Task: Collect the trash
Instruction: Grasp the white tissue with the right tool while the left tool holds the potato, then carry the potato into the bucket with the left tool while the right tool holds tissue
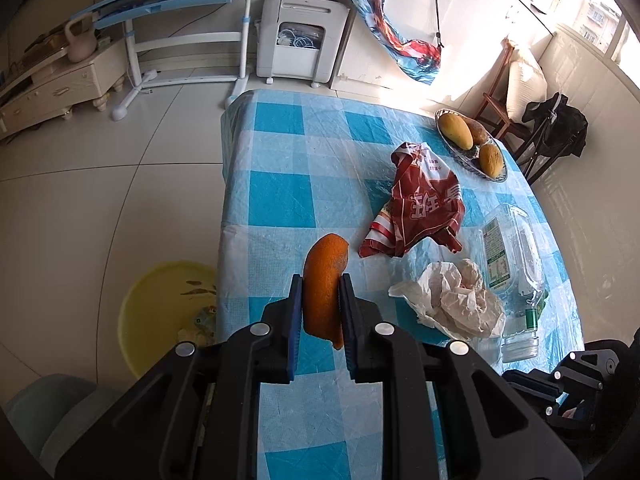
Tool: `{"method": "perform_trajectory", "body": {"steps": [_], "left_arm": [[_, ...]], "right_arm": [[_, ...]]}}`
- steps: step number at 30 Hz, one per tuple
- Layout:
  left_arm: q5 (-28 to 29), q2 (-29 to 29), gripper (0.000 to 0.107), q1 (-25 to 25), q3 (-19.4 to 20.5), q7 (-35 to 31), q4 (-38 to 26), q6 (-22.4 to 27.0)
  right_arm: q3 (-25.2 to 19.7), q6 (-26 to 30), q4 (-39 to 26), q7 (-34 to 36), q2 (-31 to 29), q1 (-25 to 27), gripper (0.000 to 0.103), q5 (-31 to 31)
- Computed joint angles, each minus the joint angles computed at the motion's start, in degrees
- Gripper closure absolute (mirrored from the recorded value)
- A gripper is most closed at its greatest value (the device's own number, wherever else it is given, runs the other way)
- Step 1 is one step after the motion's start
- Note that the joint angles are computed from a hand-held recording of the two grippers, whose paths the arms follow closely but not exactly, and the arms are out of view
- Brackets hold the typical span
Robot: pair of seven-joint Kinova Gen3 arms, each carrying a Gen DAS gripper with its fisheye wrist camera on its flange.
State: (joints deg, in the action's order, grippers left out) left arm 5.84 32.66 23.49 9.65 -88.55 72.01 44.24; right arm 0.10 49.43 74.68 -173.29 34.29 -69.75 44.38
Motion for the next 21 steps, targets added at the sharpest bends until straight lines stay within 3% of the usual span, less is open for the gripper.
{"method": "perform_trajectory", "body": {"steps": [1,3,7,9,11,12,14,15,16,21], "left_arm": [[-0.06,0.23,0.091,0.09,-0.06,0.07,-0.13,0.33],[-0.25,0.65,0.091,0.23,-0.10,0.01,-0.58,1.18],[-0.84,1.55,0.091,0.95,-0.27,-0.13,-1.55,2.79],[-1.04,2.17,0.091,1.14,-0.38,-0.07,-2.38,3.92],[-1.43,2.81,0.090,1.54,-0.74,0.42,-3.22,5.03],[-1.69,3.09,0.090,1.75,-0.89,0.54,-3.58,5.44],[-1.88,3.11,0.090,1.75,-0.86,0.29,-3.63,5.24],[-1.57,2.75,0.091,1.40,-0.56,-0.18,-3.14,4.44],[-1.06,2.24,0.091,0.96,-0.22,-0.60,-2.54,3.42],[2.81,-0.39,0.091,-2.00,1.31,-1.84,0.78,-1.61]], "right_arm": [[0.95,1.93,-1.50,1.71,0.66,-0.71,0.065,-0.42],[2.13,6.44,-4.77,6.37,1.95,-1.24,0.045,-1.06],[-5.44,15.74,-13.71,15.69,7.16,5.18,0.040,-0.15],[-6.12,17.61,-16.90,20.00,9.33,7.22,0.040,-2.87],[-4.89,15.74,-16.89,21.15,9.56,8.15,0.046,-6.53],[-3.99,13.41,-15.33,20.33,8.96,8.38,0.070,-8.12],[-3.69,8.75,-11.21,16.25,6.64,8.48,0.072,-8.56],[-3.50,6.42,-9.15,13.92,5.48,8.19,0.077,-8.39],[-2.25,4.09,-7.10,11.59,4.49,7.03,0.088,-8.25],[6.60,-5.89,0.46,-0.06,1.46,-1.54,0.089,-6.80]]}}
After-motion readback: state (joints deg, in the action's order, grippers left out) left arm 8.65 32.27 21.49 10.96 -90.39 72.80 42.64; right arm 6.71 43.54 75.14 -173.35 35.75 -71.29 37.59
